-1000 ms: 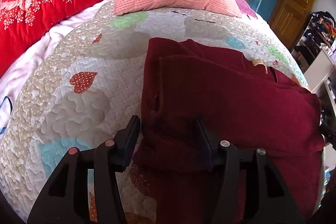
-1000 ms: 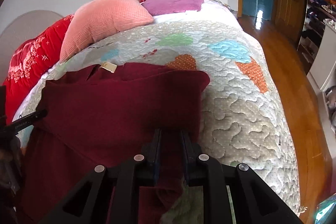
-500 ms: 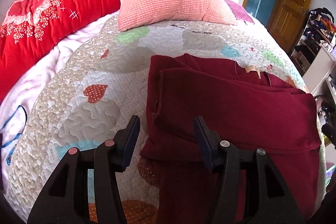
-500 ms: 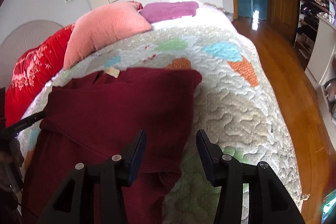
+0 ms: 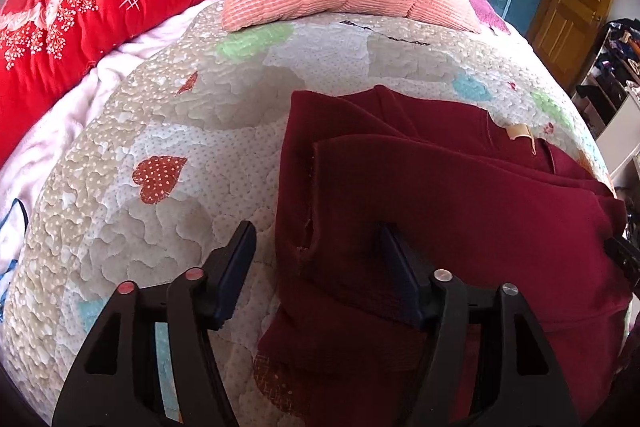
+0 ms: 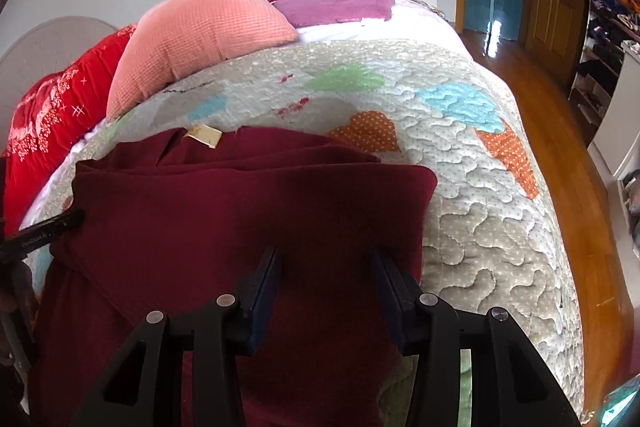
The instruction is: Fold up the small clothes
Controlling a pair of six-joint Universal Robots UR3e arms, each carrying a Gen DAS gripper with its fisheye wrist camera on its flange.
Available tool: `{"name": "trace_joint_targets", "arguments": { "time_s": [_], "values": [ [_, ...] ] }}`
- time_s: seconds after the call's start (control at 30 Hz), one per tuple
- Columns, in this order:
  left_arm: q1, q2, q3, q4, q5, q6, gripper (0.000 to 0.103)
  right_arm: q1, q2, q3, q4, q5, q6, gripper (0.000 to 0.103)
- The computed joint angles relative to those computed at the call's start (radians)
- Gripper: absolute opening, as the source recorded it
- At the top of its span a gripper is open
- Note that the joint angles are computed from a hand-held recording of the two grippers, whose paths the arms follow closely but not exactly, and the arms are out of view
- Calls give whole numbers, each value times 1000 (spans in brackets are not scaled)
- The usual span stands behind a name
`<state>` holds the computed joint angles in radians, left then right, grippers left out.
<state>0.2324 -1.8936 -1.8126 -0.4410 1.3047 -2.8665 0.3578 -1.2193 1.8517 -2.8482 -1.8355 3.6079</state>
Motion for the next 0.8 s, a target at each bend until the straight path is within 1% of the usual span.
{"name": "trace_joint_targets", "arguments": {
  "time_s": [0.1,0.17,0.23,0.27,0.3,0.37,0.4,0.43,0.47,0.5,0.57,0.63,0.7,0.77,0.8],
  "values": [
    [26,20,9,-67,-33,3,68,-10,-55,20,38,25,6,45],
    [50,72,-20,-103,-51,35,68,-8,-136,81,42,38,25,45],
    [97,167,-105,-111,-94,100,68,6,-221,157,39,24,39,47],
    [120,210,-143,-117,-111,130,68,14,-253,182,53,11,49,50],
    [145,256,-182,-130,-129,159,68,14,-280,213,57,14,60,51],
    [202,340,-249,-176,-170,209,68,-5,-297,265,32,70,67,51],
    [231,382,-276,-213,-190,229,68,-7,-282,270,30,93,58,51],
    [257,419,-300,-250,-207,248,68,7,-254,250,51,74,50,41],
    [290,466,-326,-299,-226,275,68,32,-220,227,61,23,50,38],
    [316,509,-347,-344,-238,300,68,52,-198,221,45,-18,58,38],
    [374,605,-388,-445,-252,372,68,67,-205,219,59,-28,113,38],
    [432,717,-431,-541,-259,462,68,80,-251,226,90,-23,133,38],
    [513,829,-455,-678,-286,564,68,102,-332,252,129,-10,149,38],
    [613,931,-453,-872,-312,690,68,118,-435,306,148,38,159,38],
    [671,979,-444,-988,-321,766,68,123,-497,346,149,80,160,40]
  ]
}}
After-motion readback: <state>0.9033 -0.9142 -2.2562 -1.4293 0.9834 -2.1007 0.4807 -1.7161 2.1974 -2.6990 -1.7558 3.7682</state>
